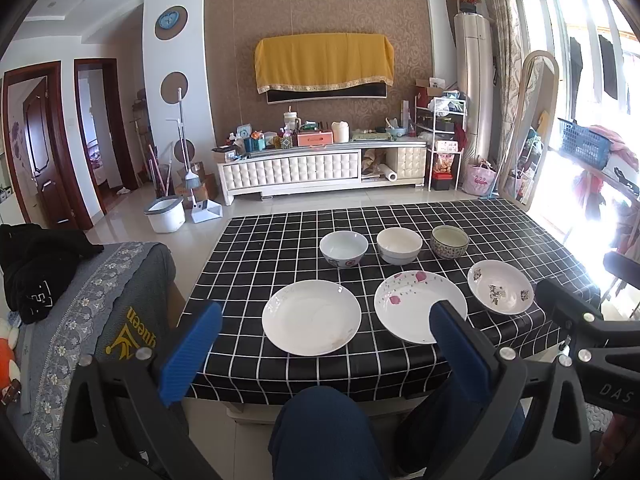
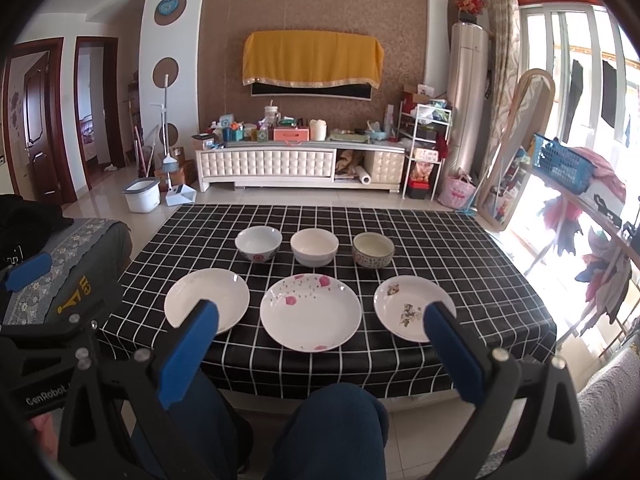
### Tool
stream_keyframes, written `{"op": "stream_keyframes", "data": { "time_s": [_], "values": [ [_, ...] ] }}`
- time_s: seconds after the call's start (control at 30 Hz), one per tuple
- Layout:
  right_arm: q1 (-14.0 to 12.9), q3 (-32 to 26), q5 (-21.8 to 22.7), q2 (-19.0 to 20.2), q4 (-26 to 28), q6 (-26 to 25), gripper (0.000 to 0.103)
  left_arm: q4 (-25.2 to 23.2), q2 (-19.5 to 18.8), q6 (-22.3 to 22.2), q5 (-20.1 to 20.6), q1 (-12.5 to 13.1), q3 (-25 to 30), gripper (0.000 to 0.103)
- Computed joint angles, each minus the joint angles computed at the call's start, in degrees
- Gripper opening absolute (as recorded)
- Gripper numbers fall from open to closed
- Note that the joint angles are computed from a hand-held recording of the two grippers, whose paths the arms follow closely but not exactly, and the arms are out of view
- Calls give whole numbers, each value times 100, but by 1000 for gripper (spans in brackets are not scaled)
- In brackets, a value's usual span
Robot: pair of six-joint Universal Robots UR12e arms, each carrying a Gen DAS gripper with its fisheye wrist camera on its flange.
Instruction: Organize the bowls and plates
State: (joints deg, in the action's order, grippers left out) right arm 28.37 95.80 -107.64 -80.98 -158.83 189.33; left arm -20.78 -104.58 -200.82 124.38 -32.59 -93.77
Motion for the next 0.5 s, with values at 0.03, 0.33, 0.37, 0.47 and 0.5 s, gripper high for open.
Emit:
{"op": "stream_keyframes", "data": {
  "time_s": [0.03, 0.33, 0.37, 0.47, 0.5],
  "values": [
    [-7, 1, 32, -8, 22, 13, 103, -4, 3, -3, -5, 0, -2, 103],
    [-20, -129, 98, 16, 126, 43, 103, -52, 28, 24, -147, 82, 43, 103],
    [-20, -161, 102, 30, 152, 41, 103, -75, 27, 19, -171, 100, 61, 103],
    [-28, -278, 125, 103, 222, -3, 103, -128, 23, 11, -284, 169, 96, 103],
    [-29, -332, 124, 138, 250, -21, 103, -138, 16, 35, -319, 196, 110, 103]
  ]
}}
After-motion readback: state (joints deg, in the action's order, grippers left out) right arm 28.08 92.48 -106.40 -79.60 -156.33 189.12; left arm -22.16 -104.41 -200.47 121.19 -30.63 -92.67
